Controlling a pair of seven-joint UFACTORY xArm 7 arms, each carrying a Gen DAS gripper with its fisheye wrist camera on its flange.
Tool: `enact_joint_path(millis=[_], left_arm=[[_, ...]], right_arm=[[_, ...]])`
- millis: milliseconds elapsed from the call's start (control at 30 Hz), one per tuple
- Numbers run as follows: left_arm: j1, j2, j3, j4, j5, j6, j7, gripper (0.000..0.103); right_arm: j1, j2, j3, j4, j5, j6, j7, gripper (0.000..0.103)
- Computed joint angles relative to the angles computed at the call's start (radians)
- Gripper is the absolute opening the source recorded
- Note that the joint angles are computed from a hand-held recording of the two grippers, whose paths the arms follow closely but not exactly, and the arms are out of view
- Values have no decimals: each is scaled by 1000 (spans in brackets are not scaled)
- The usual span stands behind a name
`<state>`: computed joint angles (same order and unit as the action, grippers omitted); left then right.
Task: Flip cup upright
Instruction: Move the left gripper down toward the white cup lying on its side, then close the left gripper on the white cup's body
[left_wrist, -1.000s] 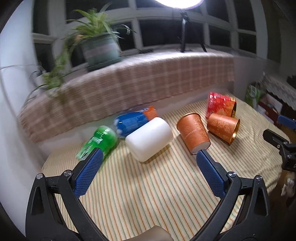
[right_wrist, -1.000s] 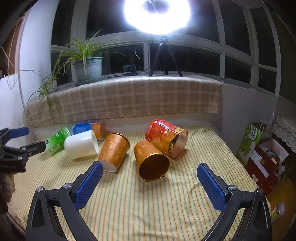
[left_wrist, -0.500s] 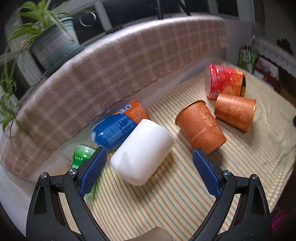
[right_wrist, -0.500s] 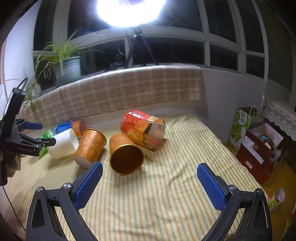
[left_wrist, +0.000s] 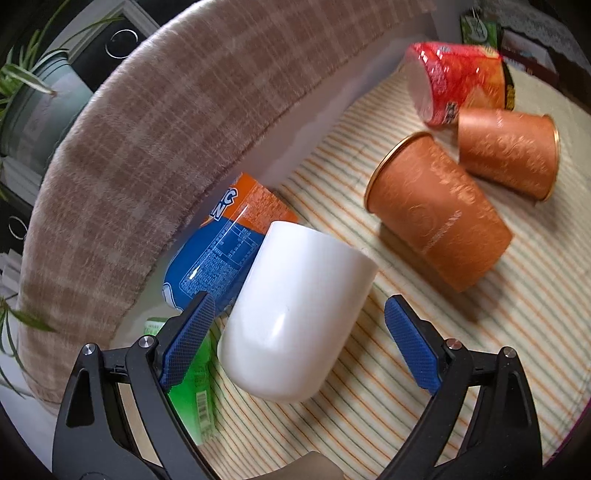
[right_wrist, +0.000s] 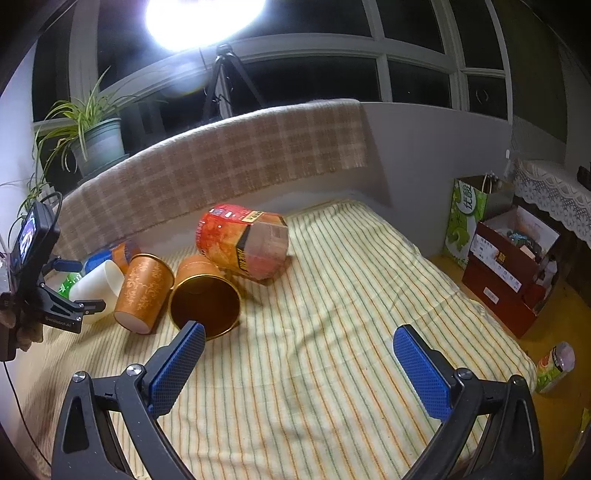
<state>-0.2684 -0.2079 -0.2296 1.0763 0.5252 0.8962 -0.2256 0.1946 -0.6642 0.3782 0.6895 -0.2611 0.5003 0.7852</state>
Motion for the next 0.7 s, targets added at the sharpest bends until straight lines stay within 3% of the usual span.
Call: enact_joint_path(millis=[400, 467, 700], left_arm=[[-1, 85, 18, 21, 49, -16, 9, 96], [-10, 82, 19, 8, 48, -16, 3, 86], [-16, 97, 29, -7, 66, -50, -24, 84]], right_arm=[[7, 37, -28, 2, 30, -15, 4, 103], [9, 41, -30, 2, 32, -14, 3, 103], [12, 48, -33, 4, 36, -14, 7, 103]])
